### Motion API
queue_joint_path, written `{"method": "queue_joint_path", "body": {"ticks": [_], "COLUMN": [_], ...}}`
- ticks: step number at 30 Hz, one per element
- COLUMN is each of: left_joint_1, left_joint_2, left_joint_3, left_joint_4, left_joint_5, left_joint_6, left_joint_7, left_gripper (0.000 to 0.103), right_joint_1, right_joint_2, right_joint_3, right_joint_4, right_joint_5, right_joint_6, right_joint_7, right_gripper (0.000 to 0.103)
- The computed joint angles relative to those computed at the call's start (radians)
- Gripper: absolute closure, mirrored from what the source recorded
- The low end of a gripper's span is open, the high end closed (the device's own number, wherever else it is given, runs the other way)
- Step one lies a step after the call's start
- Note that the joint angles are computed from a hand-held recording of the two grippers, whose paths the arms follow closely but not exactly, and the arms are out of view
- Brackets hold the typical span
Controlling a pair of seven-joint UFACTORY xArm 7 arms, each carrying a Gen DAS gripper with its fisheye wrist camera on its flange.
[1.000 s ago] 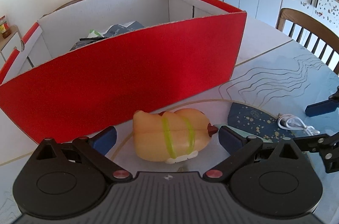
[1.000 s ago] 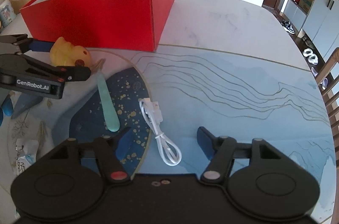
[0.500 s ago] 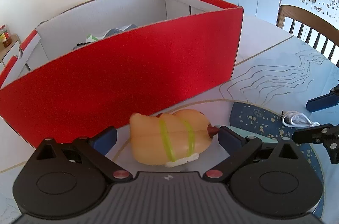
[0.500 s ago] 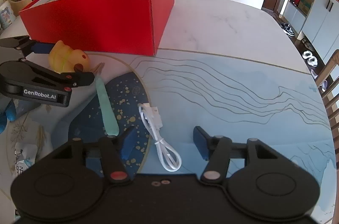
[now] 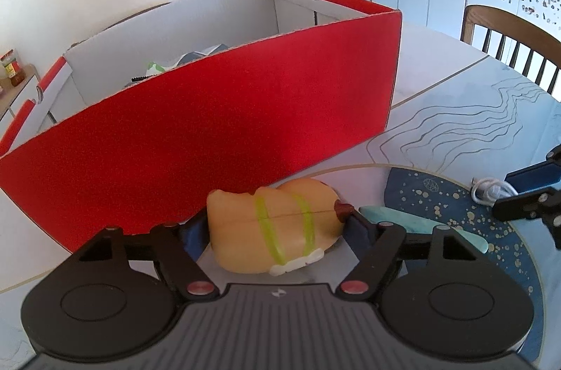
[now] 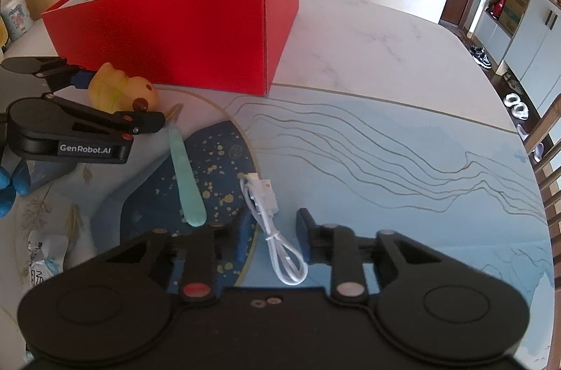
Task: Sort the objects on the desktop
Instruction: 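Close the left gripper on the yellow sausage toy while the right gripper grasps the white cable, then lift the yellow toy with the left gripper while the right gripper carries the cable to the box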
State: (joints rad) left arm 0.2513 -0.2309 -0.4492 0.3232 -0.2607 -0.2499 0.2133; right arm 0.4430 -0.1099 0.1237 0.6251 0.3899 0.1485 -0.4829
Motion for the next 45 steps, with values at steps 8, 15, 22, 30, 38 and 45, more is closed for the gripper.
{"method": "queue_joint_path", "body": {"ticks": [8,15,22,30,38,45], "left_joint_1": [-0.048,-0.089,-0.119,-0.165,-0.229,-0.245], "left_joint_2": [-0.011,-0.042,-0.086,-0.157,-0.235,-0.304], "left_joint_3": [0.068,0.117,0.156,0.214,0.29,0.313], "left_joint_4": [-0.002,-0.011,-0.02,-0.03,-0.04,-0.028], "left_joint_5": [0.044,0.095,0.154,0.231,0.287,0.311], "left_joint_6": [0.016,0.029,0.051,0.108,0.163,0.247], "left_joint_7": [-0.036,-0.073,-0.13,-0.194,-0.234,-0.262], "left_gripper": [0.028,0.029,0.029,0.029,0.029,0.029], "right_joint_1": [-0.012,-0.014,-0.006,0.019,0.035,0.024], "right_joint_2": [-0.002,-0.013,-0.045,-0.08,-0.125,-0.147], "right_joint_3": [0.008,0.006,0.001,-0.018,-0.025,-0.008], "right_joint_4": [-0.006,-0.009,-0.012,-0.007,-0.001,0.015], "right_joint_5": [-0.05,-0.078,-0.093,-0.07,-0.064,-0.1], "right_joint_6": [-0.007,-0.007,0.009,0.037,0.067,0.082], "right_joint_7": [0.039,0.07,0.09,0.081,0.082,0.119], "right_gripper": [0.089,0.089,0.089,0.089,0.089,0.089]}}
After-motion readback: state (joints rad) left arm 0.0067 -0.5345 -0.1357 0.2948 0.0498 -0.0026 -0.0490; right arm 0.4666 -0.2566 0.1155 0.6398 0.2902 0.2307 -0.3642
